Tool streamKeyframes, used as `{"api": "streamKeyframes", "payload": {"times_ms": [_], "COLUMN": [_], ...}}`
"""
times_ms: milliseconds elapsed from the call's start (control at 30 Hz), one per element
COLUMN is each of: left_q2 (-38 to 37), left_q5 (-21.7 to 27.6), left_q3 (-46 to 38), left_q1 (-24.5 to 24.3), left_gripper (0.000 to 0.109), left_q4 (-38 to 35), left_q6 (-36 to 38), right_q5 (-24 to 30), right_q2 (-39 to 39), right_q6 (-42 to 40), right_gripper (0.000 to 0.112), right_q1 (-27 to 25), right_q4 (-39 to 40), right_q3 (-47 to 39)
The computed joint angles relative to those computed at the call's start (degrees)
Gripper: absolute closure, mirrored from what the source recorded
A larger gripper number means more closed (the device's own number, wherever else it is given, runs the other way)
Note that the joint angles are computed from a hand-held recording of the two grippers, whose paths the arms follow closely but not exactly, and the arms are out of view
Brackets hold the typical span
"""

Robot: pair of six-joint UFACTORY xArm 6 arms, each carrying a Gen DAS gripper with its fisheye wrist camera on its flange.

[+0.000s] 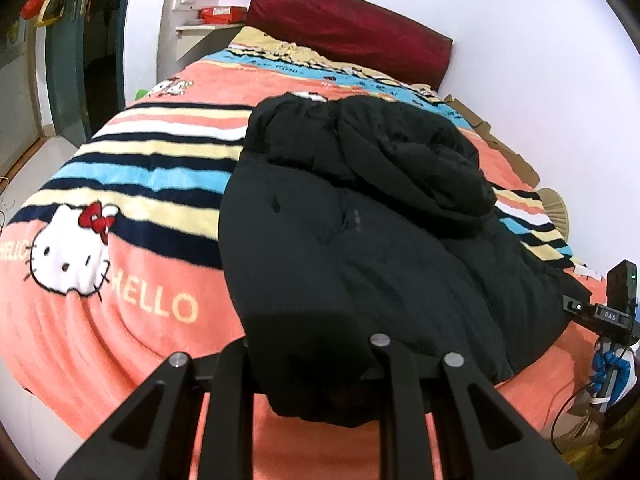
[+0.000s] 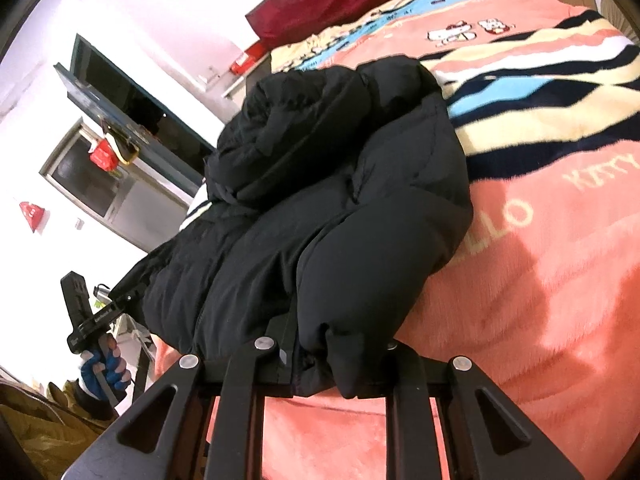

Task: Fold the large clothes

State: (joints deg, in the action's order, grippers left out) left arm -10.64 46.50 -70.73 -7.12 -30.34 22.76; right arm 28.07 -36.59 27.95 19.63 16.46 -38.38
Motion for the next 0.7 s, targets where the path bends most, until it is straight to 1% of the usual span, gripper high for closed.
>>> {"api": "streamKeyframes", "payload": {"times_ms": [200,333,467,633,700], "left_q2": [2.0,3.6,4.8,6.2,6.9], "left_q5": [1.3,1.5,1.8,3.4,3.9], "left_q3": [-4.5,-7.3,-9.4,-11.8,-12.9], "left_q1": [0.8,0.6,0.6,1.4,1.6], "left_gripper": [0.091,0.091,0.091,0.091,0.091], "left_q4": [-2.4,-2.7,-3.5,-6.1,-6.8], "left_q6": [-0.1,-0.3,-0.7,-1.3,-1.6], "right_q5": [-4.4,-6.9,-8.6,-10.8,-12.2], "right_q2": [0.2,1.4,2.0,2.2,2.6], "right_q6": [-0.7,0.0,0.6,-2.3,-4.2], "right_gripper": [0.095,0.096,0.096,0.096,0.096], "right_q1": [-0.6,-0.7,-1.1,-1.6,-1.6], "right_q4": [1.3,0.9,0.7,4.4,7.4], "right_q3": [-0.2,-1.0,-1.6,-1.9,-2.1]}}
